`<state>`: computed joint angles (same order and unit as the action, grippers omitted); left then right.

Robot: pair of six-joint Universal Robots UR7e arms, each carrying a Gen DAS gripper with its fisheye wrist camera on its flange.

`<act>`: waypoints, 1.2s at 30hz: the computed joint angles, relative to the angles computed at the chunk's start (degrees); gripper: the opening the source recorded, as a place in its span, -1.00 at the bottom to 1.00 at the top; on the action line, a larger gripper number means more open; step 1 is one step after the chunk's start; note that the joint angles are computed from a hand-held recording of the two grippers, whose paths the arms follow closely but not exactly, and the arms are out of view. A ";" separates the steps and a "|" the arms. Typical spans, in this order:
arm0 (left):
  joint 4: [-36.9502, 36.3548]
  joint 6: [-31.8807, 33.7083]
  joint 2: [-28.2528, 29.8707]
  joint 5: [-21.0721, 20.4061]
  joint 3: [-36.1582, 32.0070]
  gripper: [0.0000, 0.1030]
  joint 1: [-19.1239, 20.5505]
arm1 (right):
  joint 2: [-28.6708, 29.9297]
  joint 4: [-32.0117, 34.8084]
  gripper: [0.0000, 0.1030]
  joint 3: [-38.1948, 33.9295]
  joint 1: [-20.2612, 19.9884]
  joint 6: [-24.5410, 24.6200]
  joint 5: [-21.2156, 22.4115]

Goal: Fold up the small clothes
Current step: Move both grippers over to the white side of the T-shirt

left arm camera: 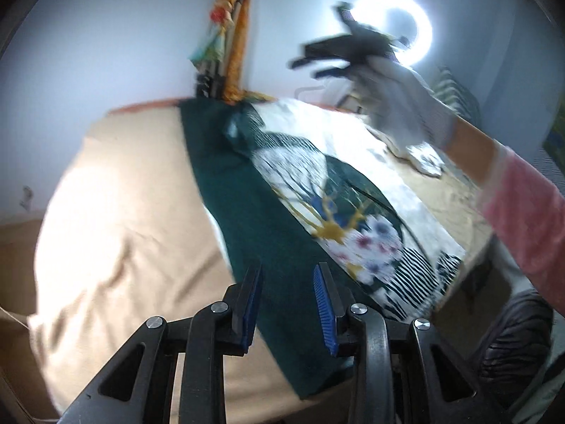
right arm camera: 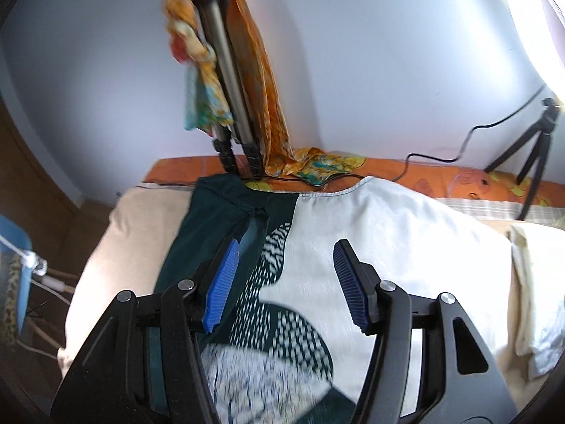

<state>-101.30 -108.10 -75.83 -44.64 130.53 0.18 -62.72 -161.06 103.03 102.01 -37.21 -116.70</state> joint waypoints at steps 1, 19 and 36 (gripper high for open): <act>2.24 -0.50 -0.40 0.40 -0.83 -0.42 0.19 | -1.62 0.34 0.14 1.03 0.03 -0.13 0.80; -5.07 10.75 8.72 3.50 -9.16 -0.42 7.32 | -23.53 7.81 0.10 12.82 -3.69 -3.64 6.47; -8.68 6.43 24.03 -2.81 -12.01 0.01 6.82 | -34.19 17.32 0.10 16.77 -13.42 -7.36 8.36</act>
